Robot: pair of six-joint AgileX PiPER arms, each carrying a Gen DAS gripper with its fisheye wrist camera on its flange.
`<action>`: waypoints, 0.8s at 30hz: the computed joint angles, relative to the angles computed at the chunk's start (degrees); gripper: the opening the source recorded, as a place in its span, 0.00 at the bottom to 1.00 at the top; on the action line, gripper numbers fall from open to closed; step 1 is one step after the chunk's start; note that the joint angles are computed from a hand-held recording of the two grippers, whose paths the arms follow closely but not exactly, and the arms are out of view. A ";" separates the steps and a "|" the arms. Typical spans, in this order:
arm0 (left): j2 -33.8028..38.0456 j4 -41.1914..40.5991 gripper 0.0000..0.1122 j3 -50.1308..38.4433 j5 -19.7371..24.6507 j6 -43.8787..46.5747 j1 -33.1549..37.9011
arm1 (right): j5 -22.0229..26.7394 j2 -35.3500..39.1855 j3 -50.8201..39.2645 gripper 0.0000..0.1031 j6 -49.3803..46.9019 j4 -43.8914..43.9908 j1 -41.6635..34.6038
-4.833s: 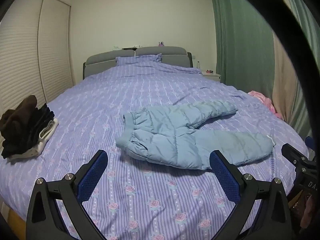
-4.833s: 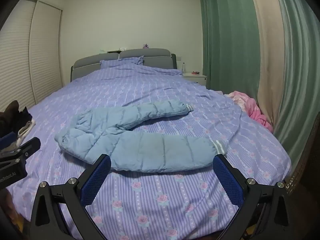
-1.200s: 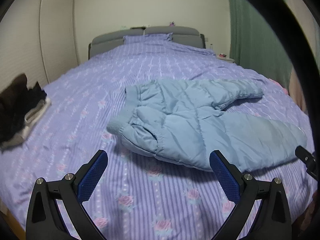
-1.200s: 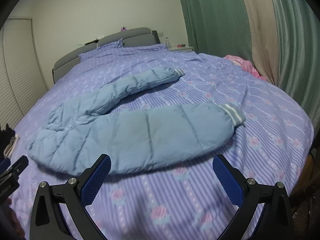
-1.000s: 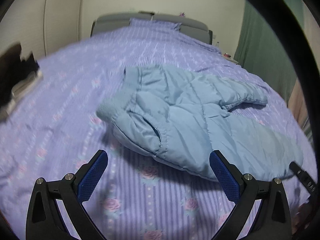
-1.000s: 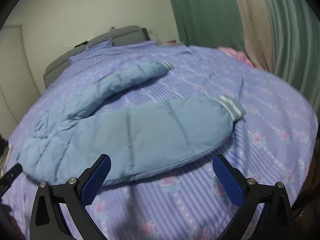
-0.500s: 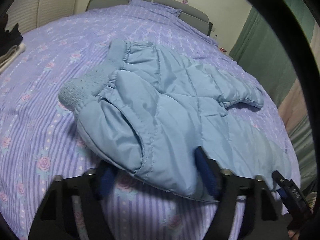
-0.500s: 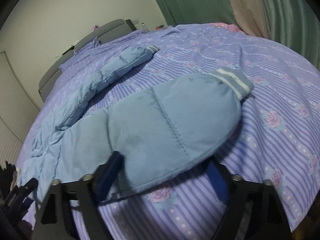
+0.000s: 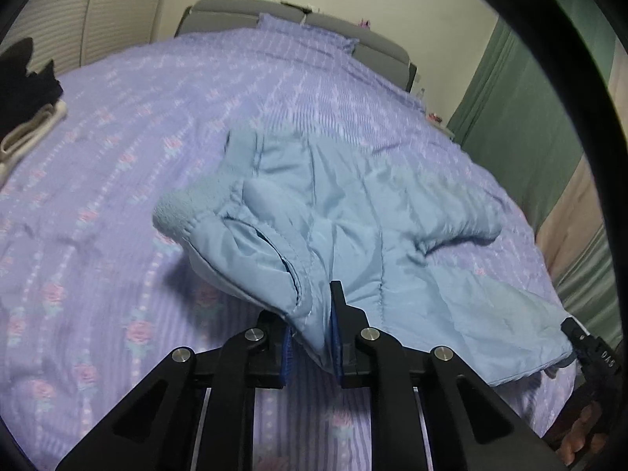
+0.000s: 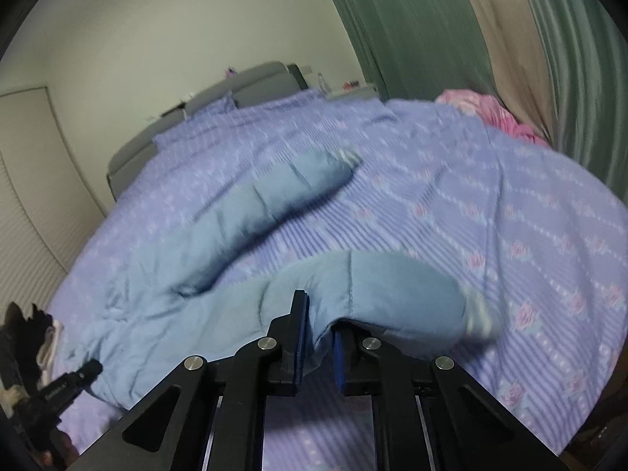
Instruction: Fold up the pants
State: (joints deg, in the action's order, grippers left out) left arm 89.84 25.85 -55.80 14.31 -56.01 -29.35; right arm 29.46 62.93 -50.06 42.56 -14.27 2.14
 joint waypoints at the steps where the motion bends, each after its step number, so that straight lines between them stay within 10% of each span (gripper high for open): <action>1: -1.31 2.29 0.15 0.55 0.95 -2.12 -0.16 | 0.67 -1.04 -0.73 0.12 -1.23 1.52 0.18; 11: 1.50 -7.65 0.14 -12.70 11.11 11.43 1.97 | 3.04 5.73 -12.14 0.12 -9.55 6.08 -1.18; 24: 22.63 -7.70 0.14 -47.18 28.19 19.23 2.76 | 27.78 44.59 -64.49 0.12 -22.20 11.87 -5.84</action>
